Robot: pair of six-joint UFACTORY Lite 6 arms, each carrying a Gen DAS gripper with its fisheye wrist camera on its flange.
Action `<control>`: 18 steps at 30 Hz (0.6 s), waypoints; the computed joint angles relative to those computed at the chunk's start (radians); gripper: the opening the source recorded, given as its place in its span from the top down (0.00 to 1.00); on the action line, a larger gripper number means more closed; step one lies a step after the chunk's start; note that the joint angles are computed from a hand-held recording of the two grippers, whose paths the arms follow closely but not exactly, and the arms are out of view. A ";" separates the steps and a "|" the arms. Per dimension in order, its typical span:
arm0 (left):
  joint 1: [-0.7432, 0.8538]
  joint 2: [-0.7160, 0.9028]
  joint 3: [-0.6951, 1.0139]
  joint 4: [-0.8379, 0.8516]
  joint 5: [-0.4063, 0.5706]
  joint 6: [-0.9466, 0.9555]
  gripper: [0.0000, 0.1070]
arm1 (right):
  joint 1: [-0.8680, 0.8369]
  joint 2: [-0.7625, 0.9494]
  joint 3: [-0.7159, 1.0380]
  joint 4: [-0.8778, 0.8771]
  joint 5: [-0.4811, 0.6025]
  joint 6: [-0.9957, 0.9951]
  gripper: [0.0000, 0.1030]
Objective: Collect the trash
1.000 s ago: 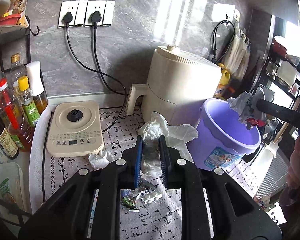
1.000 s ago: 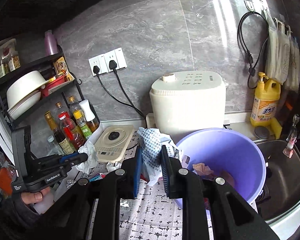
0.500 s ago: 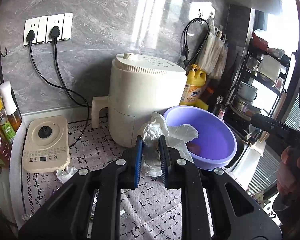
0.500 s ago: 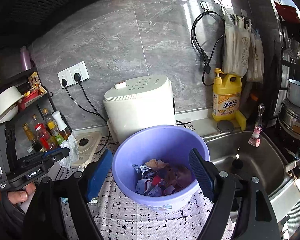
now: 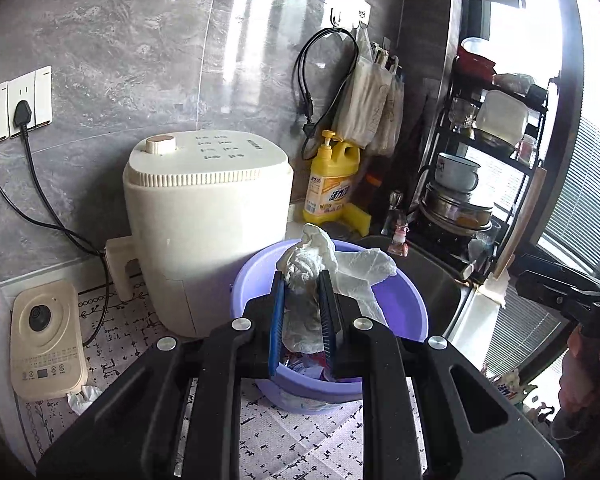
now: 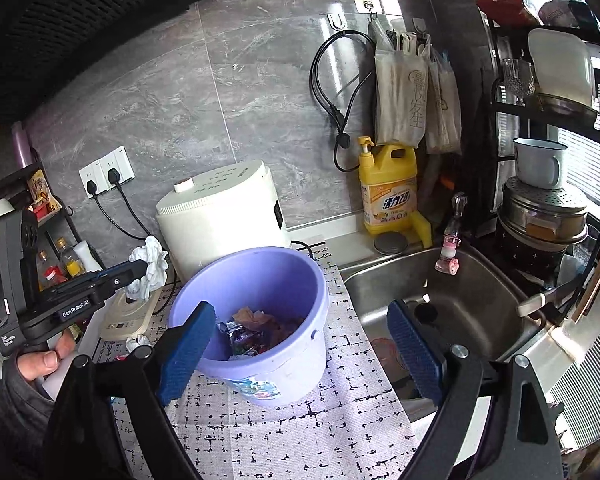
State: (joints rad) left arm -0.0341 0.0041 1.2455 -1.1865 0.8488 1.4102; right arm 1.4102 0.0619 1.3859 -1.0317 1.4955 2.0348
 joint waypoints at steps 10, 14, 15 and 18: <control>-0.065 -0.044 -0.071 -0.103 -0.001 0.040 0.14 | 0.046 -0.028 -0.038 0.035 0.063 0.045 0.11; -0.021 -0.064 -0.101 -0.075 -0.022 0.035 0.09 | 0.012 -0.005 -0.026 0.029 -0.005 0.018 0.10; 0.004 -0.059 -0.100 -0.067 -0.013 0.032 0.09 | 0.001 0.007 -0.018 0.025 -0.029 0.007 0.10; 0.087 -0.053 -0.109 -0.031 -0.002 0.013 0.09 | -0.040 0.057 0.022 0.012 -0.115 -0.033 0.08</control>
State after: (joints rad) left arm 0.0531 -0.0485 1.1366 -1.2178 0.8471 1.4229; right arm 1.3706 0.1192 1.4080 -1.0199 1.3807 2.0021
